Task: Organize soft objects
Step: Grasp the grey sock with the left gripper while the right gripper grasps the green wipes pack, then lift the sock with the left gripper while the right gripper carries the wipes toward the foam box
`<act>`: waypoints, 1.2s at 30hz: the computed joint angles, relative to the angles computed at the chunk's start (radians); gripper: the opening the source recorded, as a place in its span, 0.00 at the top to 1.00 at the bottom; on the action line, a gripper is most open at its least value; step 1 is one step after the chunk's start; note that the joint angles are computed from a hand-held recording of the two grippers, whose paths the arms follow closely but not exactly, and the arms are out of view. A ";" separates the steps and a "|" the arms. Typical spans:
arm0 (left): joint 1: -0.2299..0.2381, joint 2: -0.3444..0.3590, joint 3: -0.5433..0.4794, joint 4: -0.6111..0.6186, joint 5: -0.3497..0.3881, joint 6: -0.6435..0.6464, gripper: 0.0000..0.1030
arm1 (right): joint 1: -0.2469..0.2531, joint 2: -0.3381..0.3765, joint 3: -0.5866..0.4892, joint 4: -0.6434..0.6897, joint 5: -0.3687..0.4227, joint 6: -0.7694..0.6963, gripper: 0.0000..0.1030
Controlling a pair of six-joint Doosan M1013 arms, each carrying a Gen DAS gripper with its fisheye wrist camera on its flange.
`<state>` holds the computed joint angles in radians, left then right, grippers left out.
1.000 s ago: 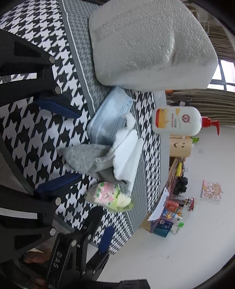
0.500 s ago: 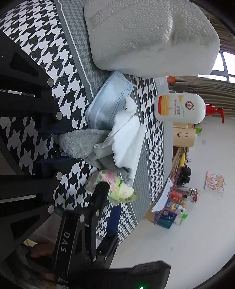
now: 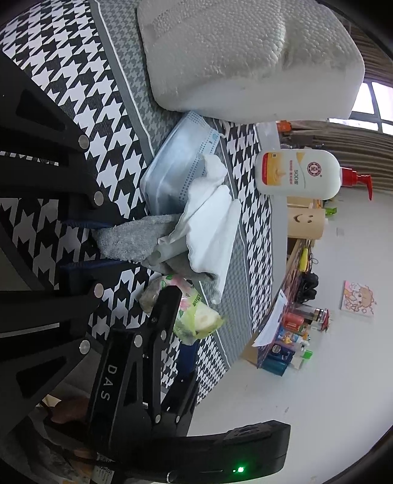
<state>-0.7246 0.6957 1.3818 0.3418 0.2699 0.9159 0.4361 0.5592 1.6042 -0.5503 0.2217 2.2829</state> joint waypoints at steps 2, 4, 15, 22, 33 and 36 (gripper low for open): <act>-0.001 -0.003 0.005 0.029 -0.011 -0.026 0.83 | -0.002 -0.006 0.008 0.004 -0.005 0.006 0.42; -0.001 -0.008 0.013 0.049 -0.026 -0.047 0.83 | -0.002 -0.011 0.015 0.002 -0.008 0.011 0.46; -0.022 -0.051 0.068 0.375 -0.076 -0.359 0.83 | 0.001 -0.057 0.077 -0.314 -0.048 0.347 0.48; -0.035 -0.085 0.100 0.815 -0.076 -0.775 0.83 | 0.006 -0.093 0.123 -0.629 -0.070 0.669 0.48; -0.061 -0.132 0.134 1.244 0.016 -1.172 0.83 | 0.013 -0.146 0.184 -1.242 -0.057 1.288 0.48; -0.066 -0.143 0.145 1.308 0.035 -1.229 0.83 | 0.016 -0.156 0.193 -1.342 -0.050 1.385 0.48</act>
<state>-0.7903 0.5530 1.5265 1.6498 0.3047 -0.3129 0.4516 0.4036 1.7977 -1.8920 0.1719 3.6681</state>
